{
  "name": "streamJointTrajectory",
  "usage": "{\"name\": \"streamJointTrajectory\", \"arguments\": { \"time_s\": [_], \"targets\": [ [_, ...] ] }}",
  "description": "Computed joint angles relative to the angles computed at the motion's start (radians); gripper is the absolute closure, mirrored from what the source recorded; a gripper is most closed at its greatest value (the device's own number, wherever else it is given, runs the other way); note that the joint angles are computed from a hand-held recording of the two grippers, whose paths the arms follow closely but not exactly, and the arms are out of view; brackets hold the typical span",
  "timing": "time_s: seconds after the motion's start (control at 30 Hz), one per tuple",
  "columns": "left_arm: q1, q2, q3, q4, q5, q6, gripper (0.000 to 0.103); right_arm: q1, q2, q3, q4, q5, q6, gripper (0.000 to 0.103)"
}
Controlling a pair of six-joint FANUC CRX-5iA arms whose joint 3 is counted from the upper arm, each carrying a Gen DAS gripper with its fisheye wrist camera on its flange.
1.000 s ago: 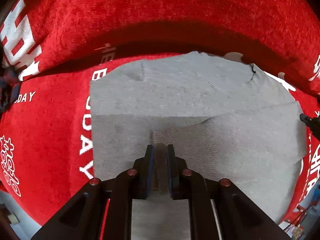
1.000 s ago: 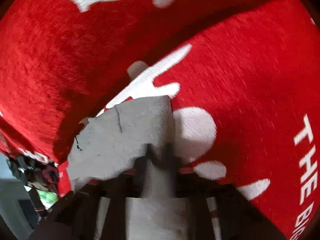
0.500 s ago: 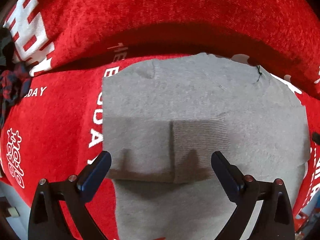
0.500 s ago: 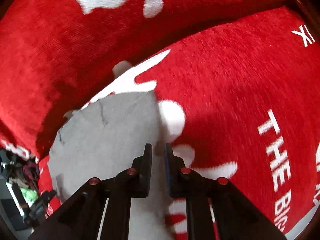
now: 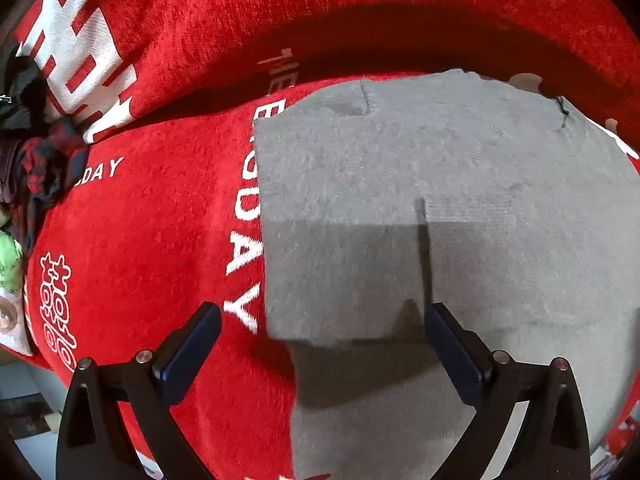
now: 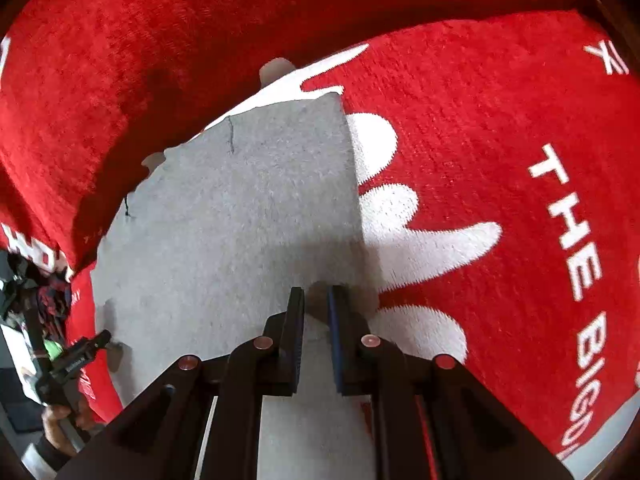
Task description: Fold small clothes
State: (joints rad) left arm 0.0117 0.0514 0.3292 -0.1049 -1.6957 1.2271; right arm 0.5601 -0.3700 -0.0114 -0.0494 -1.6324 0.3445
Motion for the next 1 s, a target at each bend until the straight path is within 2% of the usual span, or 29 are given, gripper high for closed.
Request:
{"name": "streamJointTrajectory", "arguments": {
  "time_s": [0.1, 0.17, 0.23, 0.4, 0.53, 0.77, 1.0],
  "targets": [
    [0.002, -0.007, 0.004, 0.015, -0.025, -0.007, 0.001, 0.042, -0.002, 0.024, 0.015, -0.029, -0.027, 0.087],
    [0.0, -0.009, 0.007, 0.026, -0.041, -0.003, 0.001, 0.062, -0.003, 0.039, 0.015, -0.043, -0.049, 0.08],
    [0.001, -0.012, 0.006, 0.047, -0.054, 0.001, 0.001, 0.083, -0.004, 0.052, 0.008, -0.05, -0.072, 0.066],
    [-0.013, -0.019, 0.019, 0.077, -0.106, 0.001, 0.001, 0.117, -0.005, 0.075, -0.022, -0.055, -0.12, 0.062],
    [-0.041, -0.021, 0.041, 0.068, -0.146, -0.008, 0.001, 0.138, -0.006, 0.088, -0.048, -0.051, -0.132, 0.041],
    [-0.095, -0.033, 0.072, 0.019, -0.184, -0.019, 0.001, 0.145, -0.009, 0.109, -0.112, -0.049, -0.116, 0.04],
    [-0.125, -0.047, 0.076, -0.006, -0.241, 0.036, 0.001, 0.104, -0.021, 0.113, -0.192, -0.056, -0.068, 0.04]
  ]
}}
